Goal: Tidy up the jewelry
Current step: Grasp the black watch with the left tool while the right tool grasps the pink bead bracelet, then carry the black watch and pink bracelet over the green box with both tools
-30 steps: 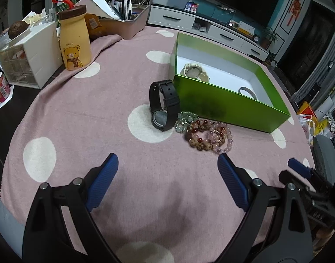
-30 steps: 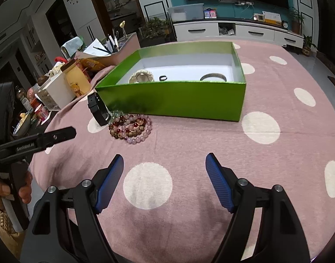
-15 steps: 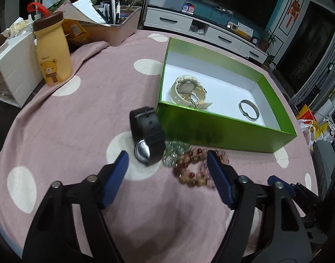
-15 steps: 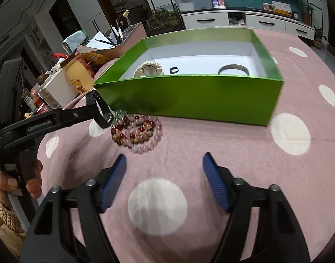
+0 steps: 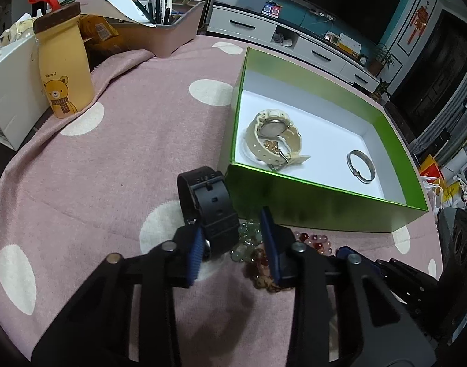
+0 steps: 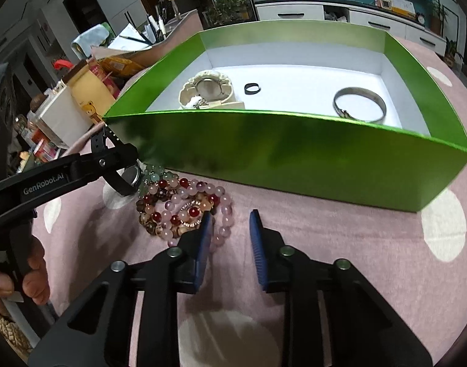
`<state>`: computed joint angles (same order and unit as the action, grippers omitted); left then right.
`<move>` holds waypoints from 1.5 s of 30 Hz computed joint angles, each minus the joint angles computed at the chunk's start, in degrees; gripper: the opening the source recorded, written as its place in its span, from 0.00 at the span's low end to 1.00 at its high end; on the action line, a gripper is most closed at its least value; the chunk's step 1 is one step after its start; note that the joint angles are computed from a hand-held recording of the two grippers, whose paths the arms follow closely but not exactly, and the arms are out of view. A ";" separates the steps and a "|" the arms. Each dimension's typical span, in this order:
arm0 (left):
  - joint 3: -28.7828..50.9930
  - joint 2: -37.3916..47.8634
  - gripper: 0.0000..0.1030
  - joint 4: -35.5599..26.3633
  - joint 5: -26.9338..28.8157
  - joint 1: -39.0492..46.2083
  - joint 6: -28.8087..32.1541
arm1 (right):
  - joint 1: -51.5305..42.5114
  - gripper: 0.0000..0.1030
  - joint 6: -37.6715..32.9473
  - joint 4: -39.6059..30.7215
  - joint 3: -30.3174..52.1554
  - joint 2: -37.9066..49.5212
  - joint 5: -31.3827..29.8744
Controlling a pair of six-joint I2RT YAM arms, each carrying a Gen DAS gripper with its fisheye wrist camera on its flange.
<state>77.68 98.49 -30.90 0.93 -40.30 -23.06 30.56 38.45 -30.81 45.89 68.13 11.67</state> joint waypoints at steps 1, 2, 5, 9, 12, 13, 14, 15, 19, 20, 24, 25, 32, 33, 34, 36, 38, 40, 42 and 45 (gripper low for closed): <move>0.29 0.38 0.26 -0.04 0.27 0.09 0.07 | 0.30 0.24 -0.25 -0.22 0.41 0.33 0.20; 0.44 0.61 0.23 -0.05 0.61 0.30 0.22 | 0.88 0.24 -0.51 -0.77 1.36 1.29 0.93; 0.93 1.37 0.17 -0.29 0.87 0.51 0.44 | 3.13 0.16 -2.09 -2.69 4.25 4.25 4.21; 0.19 0.89 0.17 0.31 2.37 1.23 0.56 | 3.69 0.08 -2.87 -1.71 4.18 4.62 5.06; -0.83 -0.07 0.16 0.67 2.94 1.72 0.67 | 3.40 0.06 -1.55 -0.53 1.71 1.51 4.34; -1.23 -0.57 0.15 0.75 3.14 1.86 0.78 | 3.58 0.06 -1.38 -0.55 1.38 0.82 4.53; -1.57 -1.02 0.14 0.81 3.41 1.97 0.87 | 4.05 0.06 -1.22 -0.58 0.68 -0.82 5.03; -1.94 -1.47 0.12 0.93 3.69 2.07 1.00 | 4.56 0.06 -0.94 -0.85 0.54 -1.72 5.58; -3.32 -4.09 0.05 1.04 4.37 2.33 1.51 | 6.84 0.06 -0.53 -3.20 -0.04 -7.40 8.62; -3.56 -4.68 0.05 1.03 4.58 2.41 1.67 | 7.40 0.06 -0.43 -4.01 0.01 -8.53 9.41; -4.12 -6.56 0.05 0.44 5.38 2.80 1.90 | 9.60 0.06 0.73 -7.06 0.27 -12.44 12.72; -4.28 -7.24 0.05 0.27 5.31 2.72 2.01 | 9.58 0.06 0.72 -7.38 0.32 -12.83 13.12; -4.23 -10.66 0.05 -1.81 5.57 2.47 2.48 | 11.33 0.06 2.47 -12.23 0.75 -18.36 16.94; -4.20 -11.06 0.05 -2.08 5.57 2.45 2.48 | 11.60 0.06 2.66 -13.01 0.93 -19.18 17.48; -4.11 -11.40 0.05 -2.34 5.64 2.47 2.52 | 11.71 0.06 2.80 -13.48 1.07 -19.73 17.83; -3.76 -11.85 0.05 -2.80 5.59 2.39 2.62 | 11.84 0.06 2.95 -14.38 1.40 -20.86 18.44; -3.09 -12.12 0.05 -3.31 5.32 2.02 2.69 | 12.14 0.06 2.87 -15.48 2.11 -22.08 19.41; -2.18 -12.19 0.05 -3.91 5.31 1.69 2.75 | 12.40 0.06 2.60 -16.29 2.70 -23.04 20.28; -1.36 -12.24 0.05 -4.42 4.87 1.24 2.78 | 12.08 0.06 2.09 -16.88 3.56 -23.71 20.71; 0.60 -11.65 0.05 -5.41 4.32 0.73 3.03 | 11.16 0.06 0.64 -17.21 4.87 -24.02 20.90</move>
